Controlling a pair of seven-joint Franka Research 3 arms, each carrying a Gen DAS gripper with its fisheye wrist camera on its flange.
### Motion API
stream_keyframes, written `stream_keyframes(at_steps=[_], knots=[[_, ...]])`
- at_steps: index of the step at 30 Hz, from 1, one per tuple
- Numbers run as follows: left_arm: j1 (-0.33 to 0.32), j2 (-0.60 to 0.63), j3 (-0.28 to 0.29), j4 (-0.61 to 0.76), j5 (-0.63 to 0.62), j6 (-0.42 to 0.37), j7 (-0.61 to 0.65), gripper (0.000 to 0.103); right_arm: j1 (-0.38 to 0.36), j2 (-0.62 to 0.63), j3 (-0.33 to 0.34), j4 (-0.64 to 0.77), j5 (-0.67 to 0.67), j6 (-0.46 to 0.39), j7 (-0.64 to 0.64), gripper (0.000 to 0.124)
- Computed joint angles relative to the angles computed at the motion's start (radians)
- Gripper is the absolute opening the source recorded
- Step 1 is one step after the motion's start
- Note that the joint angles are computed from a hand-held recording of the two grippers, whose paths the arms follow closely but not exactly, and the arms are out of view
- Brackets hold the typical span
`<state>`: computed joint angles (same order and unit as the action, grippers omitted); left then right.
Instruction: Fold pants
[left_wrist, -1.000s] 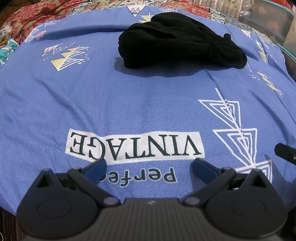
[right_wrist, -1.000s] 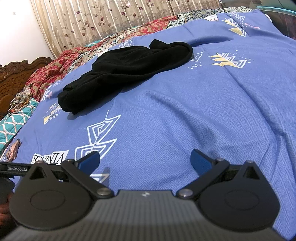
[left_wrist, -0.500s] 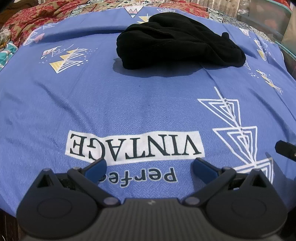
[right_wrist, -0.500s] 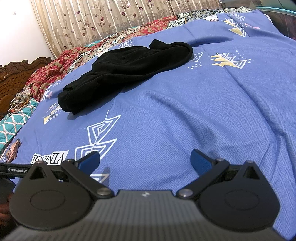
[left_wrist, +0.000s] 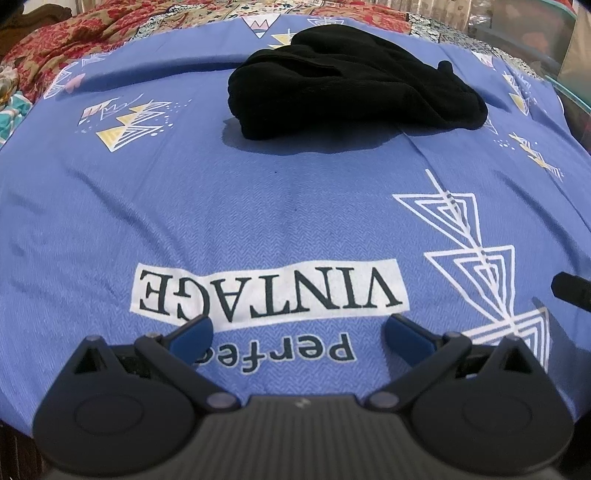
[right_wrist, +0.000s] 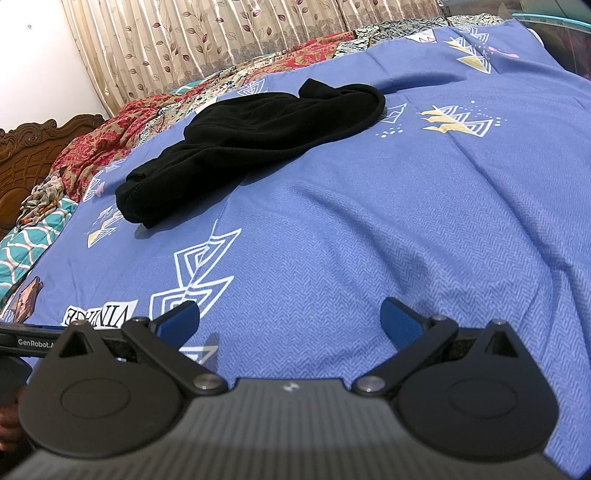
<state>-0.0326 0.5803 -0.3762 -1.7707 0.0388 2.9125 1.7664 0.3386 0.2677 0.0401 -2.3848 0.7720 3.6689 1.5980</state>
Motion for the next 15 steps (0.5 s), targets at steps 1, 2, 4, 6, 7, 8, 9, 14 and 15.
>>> stream_keyframes(at_steps=[1,2,4,6,7,8,9,14,15], knots=[[0.001,0.000,-0.001,0.000,0.000,0.000,0.000,0.103,0.000,0.000,0.000,-0.001,-0.001,0.000,0.001,0.103],[0.000,0.001,-0.001,0.001,0.000,-0.001,-0.001,0.103,-0.001,-0.001,0.000,-0.001,-0.002,0.000,0.001,0.103],[0.004,0.001,-0.004,0.004,-0.002,-0.006,0.001,0.103,-0.001,-0.001,0.000,-0.001,-0.003,0.000,0.002,0.103],[0.019,0.001,-0.019,0.010,-0.014,-0.023,0.014,0.103,-0.001,-0.003,0.000,-0.002,-0.003,-0.001,0.002,0.103],[0.034,0.001,-0.034,0.017,-0.030,-0.037,0.026,0.103,-0.001,-0.004,-0.001,-0.002,-0.002,-0.003,0.001,0.103],[0.059,0.003,-0.058,0.023,-0.058,-0.042,0.041,0.102,-0.002,-0.004,0.000,-0.003,-0.003,-0.004,0.002,0.103],[0.088,0.006,-0.084,0.026,-0.097,-0.030,0.052,0.098,-0.005,-0.004,0.001,-0.004,-0.009,-0.001,0.008,0.103],[0.155,0.080,-0.131,0.182,-0.255,-0.059,-0.010,0.096,-0.021,0.002,0.009,-0.009,-0.049,0.010,0.058,0.103],[0.142,0.113,-0.114,0.254,-0.269,-0.103,-0.043,0.096,-0.012,-0.007,0.006,-0.013,-0.034,0.008,0.049,0.103]])
